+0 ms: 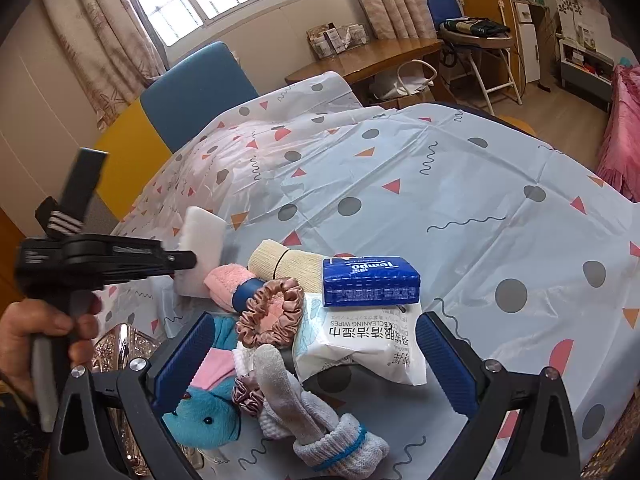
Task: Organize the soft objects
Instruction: 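Grasp the white sponge with the left tool while the right tool reaches toward the red sock, then place the white sponge in the gold tray with the left tool while the right tool grasps the red sock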
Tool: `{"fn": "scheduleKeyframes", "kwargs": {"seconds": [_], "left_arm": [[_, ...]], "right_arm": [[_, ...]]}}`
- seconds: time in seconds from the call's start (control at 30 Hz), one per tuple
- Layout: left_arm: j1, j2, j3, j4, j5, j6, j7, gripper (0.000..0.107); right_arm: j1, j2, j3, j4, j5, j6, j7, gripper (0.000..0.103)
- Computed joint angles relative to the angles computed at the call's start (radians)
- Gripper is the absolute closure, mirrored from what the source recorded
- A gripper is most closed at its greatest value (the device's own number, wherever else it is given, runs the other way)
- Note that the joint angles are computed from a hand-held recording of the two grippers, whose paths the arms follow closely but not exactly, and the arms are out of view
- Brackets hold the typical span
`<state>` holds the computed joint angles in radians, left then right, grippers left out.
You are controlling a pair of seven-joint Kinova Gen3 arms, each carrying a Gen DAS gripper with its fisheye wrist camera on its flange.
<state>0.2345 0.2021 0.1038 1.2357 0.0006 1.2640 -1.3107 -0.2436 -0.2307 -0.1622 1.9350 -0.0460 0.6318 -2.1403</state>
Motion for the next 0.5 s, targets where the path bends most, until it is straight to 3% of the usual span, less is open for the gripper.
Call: {"fn": "scheduleKeyframes", "kwargs": {"seconds": [0.1,0.23,0.4,0.5], "left_arm": [[-0.017,-0.085,-0.004,0.032,0.028,-0.022,0.005,0.089],[-0.049,-0.199,-0.011,0.073,0.057,-0.042,-0.006,0.089],[-0.101,-0.328,-0.034,0.125,0.081,-0.06,-0.021,0.089],[-0.136,-0.402,-0.072,0.175,0.12,-0.078,-0.046,0.089]], "right_arm": [[-0.005,-0.003,-0.018,-0.007,0.021,0.008,0.006,0.004],[0.069,0.01,-0.09,-0.041,-0.056,0.026,0.144,0.014],[-0.072,0.116,-0.003,-0.197,-0.085,0.096,0.347,0.02],[-0.154,0.23,0.015,-0.336,-0.051,0.153,0.469,0.02]]}}
